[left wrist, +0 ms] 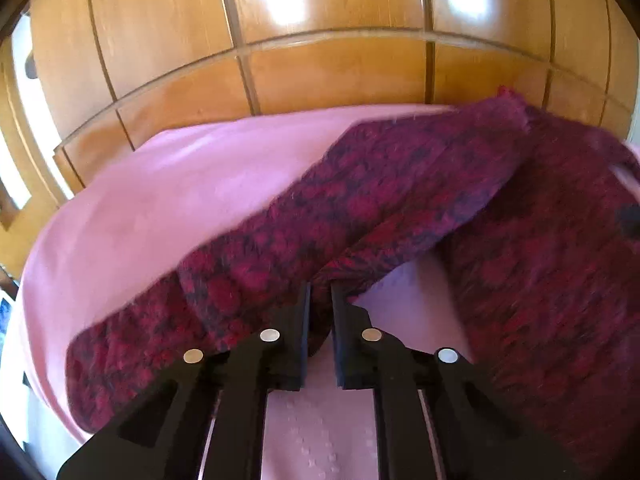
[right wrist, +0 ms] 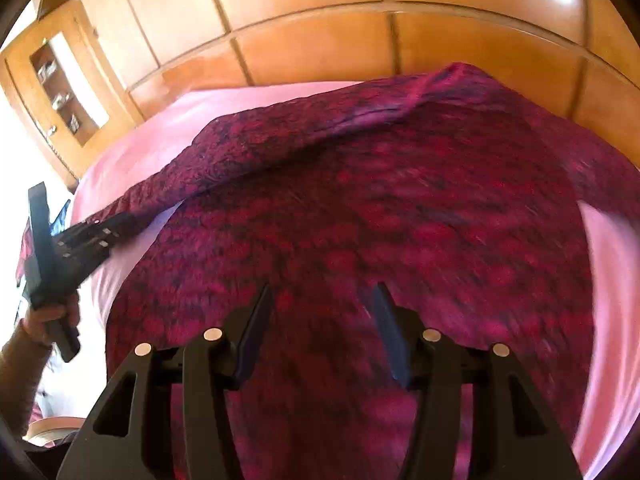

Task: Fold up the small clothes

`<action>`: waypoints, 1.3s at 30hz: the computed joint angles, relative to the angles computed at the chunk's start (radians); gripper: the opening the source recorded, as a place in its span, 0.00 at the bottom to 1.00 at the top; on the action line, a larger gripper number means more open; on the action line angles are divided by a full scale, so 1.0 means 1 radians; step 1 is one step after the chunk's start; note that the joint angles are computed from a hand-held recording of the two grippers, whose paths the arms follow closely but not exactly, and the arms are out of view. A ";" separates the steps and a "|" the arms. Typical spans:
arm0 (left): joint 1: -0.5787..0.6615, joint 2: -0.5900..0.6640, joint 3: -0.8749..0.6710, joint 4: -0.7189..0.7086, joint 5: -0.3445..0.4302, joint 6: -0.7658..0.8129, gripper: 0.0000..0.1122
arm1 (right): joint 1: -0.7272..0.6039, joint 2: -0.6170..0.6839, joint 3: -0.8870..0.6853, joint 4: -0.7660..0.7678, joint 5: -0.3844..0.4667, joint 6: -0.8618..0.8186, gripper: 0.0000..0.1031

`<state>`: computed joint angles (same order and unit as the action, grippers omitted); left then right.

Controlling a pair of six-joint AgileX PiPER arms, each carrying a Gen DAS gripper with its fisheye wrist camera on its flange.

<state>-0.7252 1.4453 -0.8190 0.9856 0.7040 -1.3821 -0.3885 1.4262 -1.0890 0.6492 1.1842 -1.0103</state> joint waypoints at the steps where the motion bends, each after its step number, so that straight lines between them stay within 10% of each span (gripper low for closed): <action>1: 0.026 -0.035 -0.007 -0.047 -0.033 0.045 0.07 | 0.043 0.020 -0.013 -0.010 -0.022 0.021 0.49; 7: 0.353 -0.233 -0.046 -0.631 -0.243 0.627 0.06 | 0.307 0.150 -0.117 -0.062 -0.169 0.096 0.48; 11: 0.535 -0.167 -0.185 -0.960 -0.196 0.918 0.06 | 0.433 0.313 -0.329 -0.135 -0.228 0.236 0.47; 19: 0.665 0.197 -0.653 -0.460 0.113 0.585 0.00 | 0.497 0.629 -0.892 -0.269 -0.187 0.631 0.51; 22: 0.741 0.132 -0.567 -0.567 0.013 0.523 0.01 | 0.487 0.672 -0.937 -0.259 -0.167 0.681 0.57; 26: 0.741 -0.035 -0.368 -0.523 -0.067 0.478 0.47 | 0.526 0.767 -1.045 -0.315 -0.152 0.785 0.57; 31: 0.761 -0.325 -0.129 -0.393 -0.035 0.380 0.64 | 0.587 0.940 -1.296 -0.459 -0.039 0.917 0.58; 39: 1.089 -0.668 0.238 -1.154 -0.084 1.060 0.71 | 0.554 0.932 -1.290 -0.420 -0.019 0.937 0.75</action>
<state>0.3642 0.7776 -0.5815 -0.1681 0.6204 -0.3220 0.1650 2.3578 -2.3794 0.2294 1.1655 -0.0737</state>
